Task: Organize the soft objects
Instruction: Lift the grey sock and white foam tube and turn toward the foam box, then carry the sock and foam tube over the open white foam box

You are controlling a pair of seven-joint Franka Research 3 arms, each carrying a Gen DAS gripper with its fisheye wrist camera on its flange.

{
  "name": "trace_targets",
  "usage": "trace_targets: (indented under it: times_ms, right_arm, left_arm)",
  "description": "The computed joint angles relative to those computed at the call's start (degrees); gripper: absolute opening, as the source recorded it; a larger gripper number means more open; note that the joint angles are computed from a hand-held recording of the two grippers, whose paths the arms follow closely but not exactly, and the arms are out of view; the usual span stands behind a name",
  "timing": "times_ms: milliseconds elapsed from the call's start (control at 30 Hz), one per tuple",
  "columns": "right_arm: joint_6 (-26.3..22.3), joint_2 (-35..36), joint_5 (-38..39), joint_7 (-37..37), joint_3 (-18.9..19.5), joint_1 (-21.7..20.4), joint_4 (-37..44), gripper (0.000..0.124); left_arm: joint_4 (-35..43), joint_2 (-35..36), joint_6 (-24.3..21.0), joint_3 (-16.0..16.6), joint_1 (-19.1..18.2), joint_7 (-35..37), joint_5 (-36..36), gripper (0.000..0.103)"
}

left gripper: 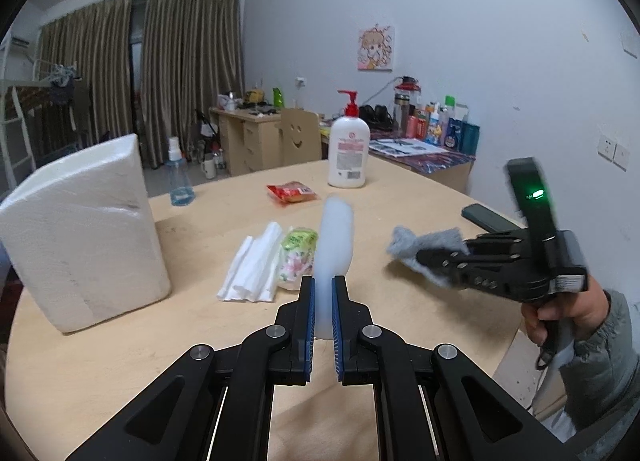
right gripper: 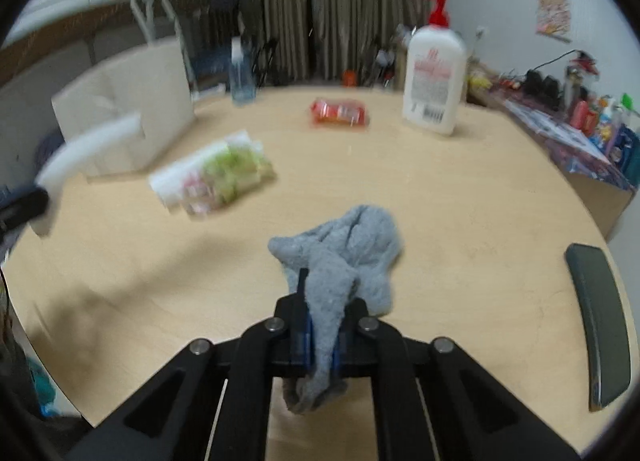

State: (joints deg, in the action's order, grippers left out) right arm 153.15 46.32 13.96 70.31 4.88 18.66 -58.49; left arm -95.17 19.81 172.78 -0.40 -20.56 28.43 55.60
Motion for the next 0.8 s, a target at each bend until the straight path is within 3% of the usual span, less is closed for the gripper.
trace_targets:
  times_ms: [100, 333, 667, 800]
  right_arm:
    - [5.39, -3.52, 4.87, -5.15, 5.13, -2.59, -5.16, 0.010]
    - [12.89, -9.03, 12.09, -14.15, 10.52, -4.22, -12.47, 0.010]
    - [19.65, -14.75, 24.50, -29.85, 19.57, -8.70, -19.71, 0.010]
    - [22.34, -16.88, 32.21, -38.69, 24.99, -12.09, -22.48, 0.010]
  left_arm:
    - [-1.15, -1.82, -1.15, 2.13, -1.70, -5.53, 4.68, 0.008]
    - [-4.17, -6.81, -4.44, 1.48, -1.61, -19.08, 18.41, 0.008]
    - [-9.51, -14.06, -10.95, -4.79, 1.50, -29.92, 31.42, 0.008]
    - [-11.18, -16.59, -12.84, -7.84, 3.47, -32.93, 34.99, 0.008]
